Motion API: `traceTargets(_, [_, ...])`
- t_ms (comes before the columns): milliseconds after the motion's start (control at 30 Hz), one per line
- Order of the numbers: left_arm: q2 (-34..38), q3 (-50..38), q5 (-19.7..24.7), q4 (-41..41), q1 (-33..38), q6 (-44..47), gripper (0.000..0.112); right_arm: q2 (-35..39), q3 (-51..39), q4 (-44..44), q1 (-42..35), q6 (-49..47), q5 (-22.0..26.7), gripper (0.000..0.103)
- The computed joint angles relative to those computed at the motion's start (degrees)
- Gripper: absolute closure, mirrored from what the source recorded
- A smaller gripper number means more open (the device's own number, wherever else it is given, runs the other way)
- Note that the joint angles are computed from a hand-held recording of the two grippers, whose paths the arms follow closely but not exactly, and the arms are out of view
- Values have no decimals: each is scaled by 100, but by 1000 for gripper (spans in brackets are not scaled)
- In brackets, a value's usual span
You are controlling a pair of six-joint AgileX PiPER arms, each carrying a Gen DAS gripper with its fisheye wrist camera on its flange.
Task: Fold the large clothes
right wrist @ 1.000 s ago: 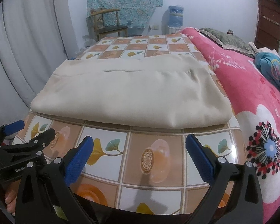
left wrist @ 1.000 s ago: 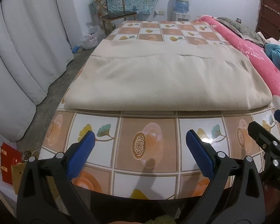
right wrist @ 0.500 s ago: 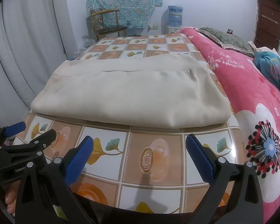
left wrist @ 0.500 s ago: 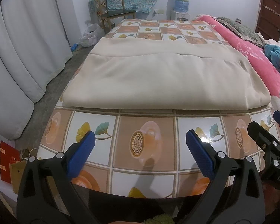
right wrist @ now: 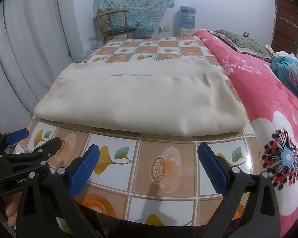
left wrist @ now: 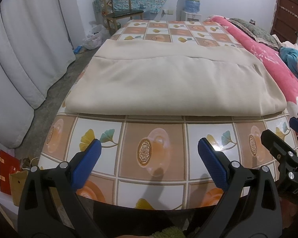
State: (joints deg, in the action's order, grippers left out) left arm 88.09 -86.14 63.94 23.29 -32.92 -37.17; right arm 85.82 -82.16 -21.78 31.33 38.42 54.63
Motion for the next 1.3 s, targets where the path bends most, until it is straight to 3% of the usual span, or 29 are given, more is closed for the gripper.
traceTargets(1300, [32,-65,36,-20,-74,-5,18,25,-17,60,-24,-33,21,7])
